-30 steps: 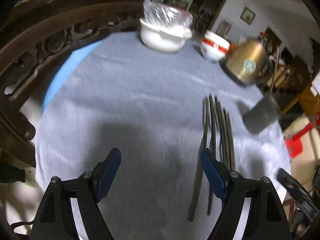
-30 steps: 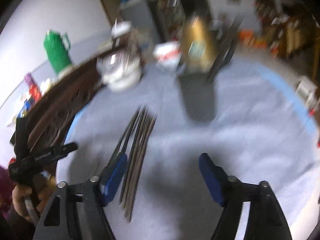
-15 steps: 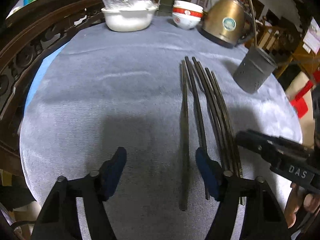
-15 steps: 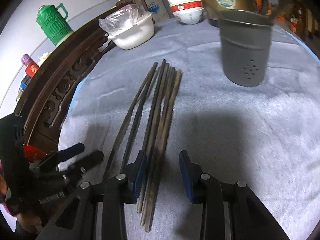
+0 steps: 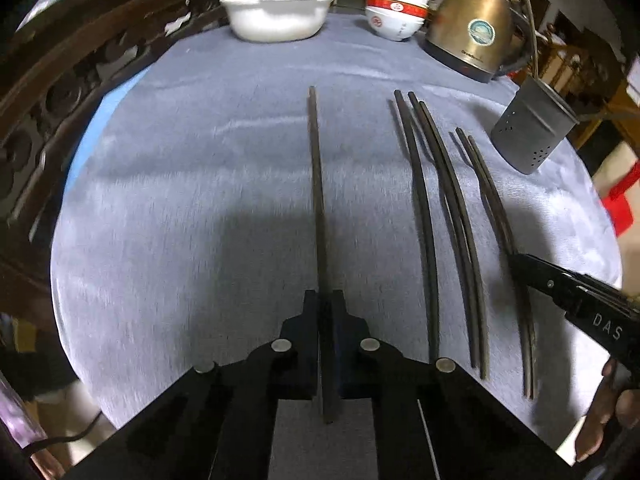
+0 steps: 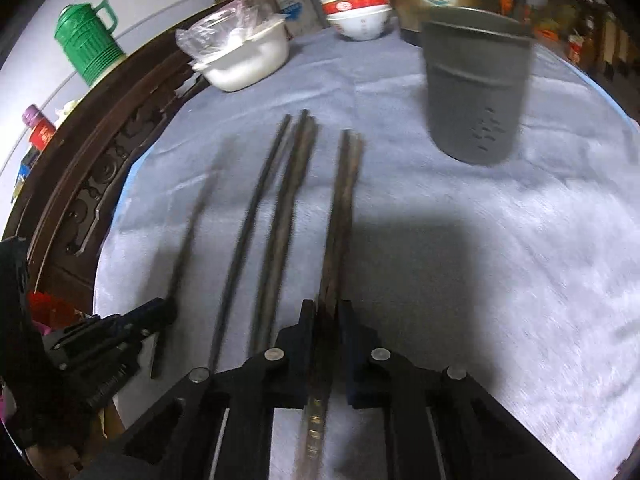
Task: Organize utensils
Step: 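Pinch one chopstick with the right tool while the left tool pinches another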
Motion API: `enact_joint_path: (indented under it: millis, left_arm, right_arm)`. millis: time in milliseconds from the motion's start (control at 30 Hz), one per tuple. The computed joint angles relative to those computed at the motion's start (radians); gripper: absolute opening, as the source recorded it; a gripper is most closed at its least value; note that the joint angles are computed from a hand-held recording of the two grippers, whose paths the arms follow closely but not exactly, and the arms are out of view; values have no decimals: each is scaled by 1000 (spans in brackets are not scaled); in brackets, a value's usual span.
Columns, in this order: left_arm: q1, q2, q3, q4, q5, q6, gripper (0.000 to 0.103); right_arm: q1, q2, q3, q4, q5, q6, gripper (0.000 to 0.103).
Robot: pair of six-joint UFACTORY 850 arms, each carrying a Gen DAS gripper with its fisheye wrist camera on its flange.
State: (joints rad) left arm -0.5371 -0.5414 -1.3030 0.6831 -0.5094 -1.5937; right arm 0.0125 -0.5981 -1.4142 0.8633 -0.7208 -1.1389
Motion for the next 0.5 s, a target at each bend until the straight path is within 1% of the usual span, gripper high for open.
enact_joint_path:
  millis: [33,100,133,167,200,267,333,433,500]
  left_arm:
    - [-4,8,10,-6,13,-8,6]
    - [-1,30,43,-20,90,-22,8]
    - [1,37,53,-26,114,-22,10]
    - [6,42,57,-52,127,2,15]
    - [9,46,59,-73,130,18,22]
    - [16,55,64,-46,126,-16,30]
    - [23,63,68,-11,111,-50,31]
    - [36,62,68,-23,104,-48,31]
    - [41,65,72,-22,103,-51,31]
  right_arm:
    - [-12,2,4,21,-10,-9,17]
    - [-37,-8,-10,55,-60,-24,17]
    - [-45,-9,-14,68,-57,-24,17]
    - [-47,-11,-21,70,-51,-17,18]
    - [-48,-19,-39,62,-50,-1,20]
    - [-45,-43,-82,33,-54,42,22]
    - [-34,-70,-129,10,-63,72,22]
    - [-10,-120,-204,-46,-81,135,22]
    - [6,-132,-222,-61,-78,144,22]
